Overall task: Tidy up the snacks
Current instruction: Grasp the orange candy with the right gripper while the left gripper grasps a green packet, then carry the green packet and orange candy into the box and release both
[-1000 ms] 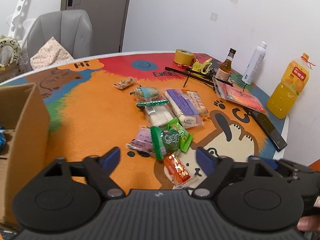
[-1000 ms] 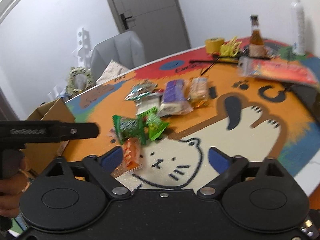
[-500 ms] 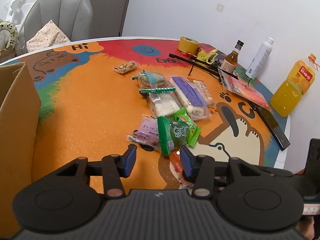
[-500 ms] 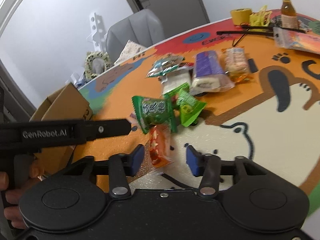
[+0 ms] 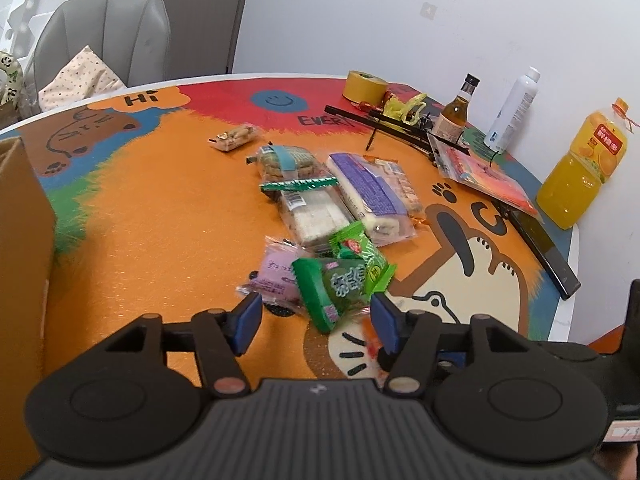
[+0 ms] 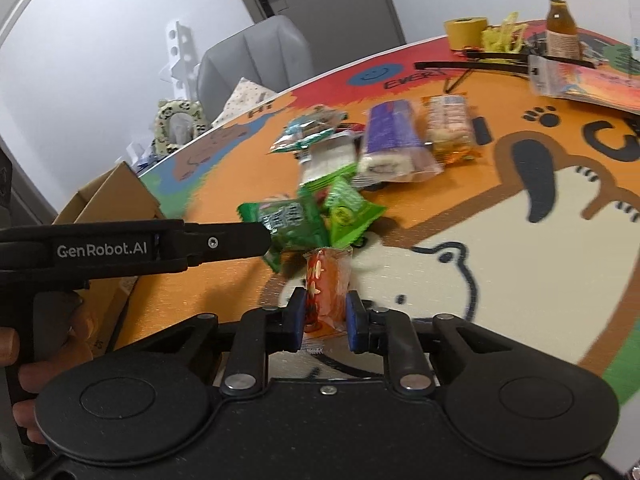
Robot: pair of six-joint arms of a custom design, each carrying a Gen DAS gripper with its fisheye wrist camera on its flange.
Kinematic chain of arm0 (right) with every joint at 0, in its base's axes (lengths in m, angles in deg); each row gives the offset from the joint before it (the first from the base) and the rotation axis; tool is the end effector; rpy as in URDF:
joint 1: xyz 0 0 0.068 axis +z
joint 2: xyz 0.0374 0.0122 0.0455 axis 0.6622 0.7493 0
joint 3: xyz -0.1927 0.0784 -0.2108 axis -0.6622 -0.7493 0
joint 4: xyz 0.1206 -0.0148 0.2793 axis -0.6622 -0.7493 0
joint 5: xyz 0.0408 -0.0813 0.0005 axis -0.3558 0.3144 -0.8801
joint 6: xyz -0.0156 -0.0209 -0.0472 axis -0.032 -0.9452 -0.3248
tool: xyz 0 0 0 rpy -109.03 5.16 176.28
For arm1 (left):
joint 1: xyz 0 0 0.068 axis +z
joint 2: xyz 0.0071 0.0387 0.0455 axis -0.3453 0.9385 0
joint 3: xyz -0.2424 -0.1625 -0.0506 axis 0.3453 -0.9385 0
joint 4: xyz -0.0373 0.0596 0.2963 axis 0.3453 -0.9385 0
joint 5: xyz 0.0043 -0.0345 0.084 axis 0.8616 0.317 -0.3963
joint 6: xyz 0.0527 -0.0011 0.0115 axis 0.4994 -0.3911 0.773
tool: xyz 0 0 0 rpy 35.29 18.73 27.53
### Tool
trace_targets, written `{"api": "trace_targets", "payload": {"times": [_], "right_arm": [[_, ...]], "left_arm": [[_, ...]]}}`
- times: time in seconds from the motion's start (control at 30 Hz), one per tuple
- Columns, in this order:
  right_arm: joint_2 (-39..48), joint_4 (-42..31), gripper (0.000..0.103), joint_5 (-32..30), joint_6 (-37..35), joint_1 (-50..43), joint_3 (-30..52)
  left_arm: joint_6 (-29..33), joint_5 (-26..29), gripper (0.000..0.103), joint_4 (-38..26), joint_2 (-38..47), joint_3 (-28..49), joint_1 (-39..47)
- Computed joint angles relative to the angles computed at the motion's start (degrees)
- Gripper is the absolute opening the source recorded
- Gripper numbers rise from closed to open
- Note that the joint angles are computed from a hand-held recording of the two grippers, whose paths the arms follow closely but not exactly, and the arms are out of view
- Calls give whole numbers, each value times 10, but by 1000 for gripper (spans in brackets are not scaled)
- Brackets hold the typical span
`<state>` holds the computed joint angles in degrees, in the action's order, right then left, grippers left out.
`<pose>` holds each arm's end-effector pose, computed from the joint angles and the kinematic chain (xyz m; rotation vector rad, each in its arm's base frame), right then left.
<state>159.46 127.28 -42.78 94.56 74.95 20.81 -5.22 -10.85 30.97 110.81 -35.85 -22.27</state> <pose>0.2712 0.1762 0.0339 -0.0015 2.3157 0.5143 0.3179 -0.0247 0.0761 0.2779 2.3784 -0.4525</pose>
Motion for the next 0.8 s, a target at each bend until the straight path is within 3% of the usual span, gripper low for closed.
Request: {"api": "trace_targets", "payload": {"times": [0.4,0.8], "right_arm": [[-29,0,19,42,2,-10,-39],[-16,3,40,63,-13,8,-26]], "left_arm": [[-25,-31,58,44,40,-2,-42],[-97,-68,62,85,73,7,-70]]}}
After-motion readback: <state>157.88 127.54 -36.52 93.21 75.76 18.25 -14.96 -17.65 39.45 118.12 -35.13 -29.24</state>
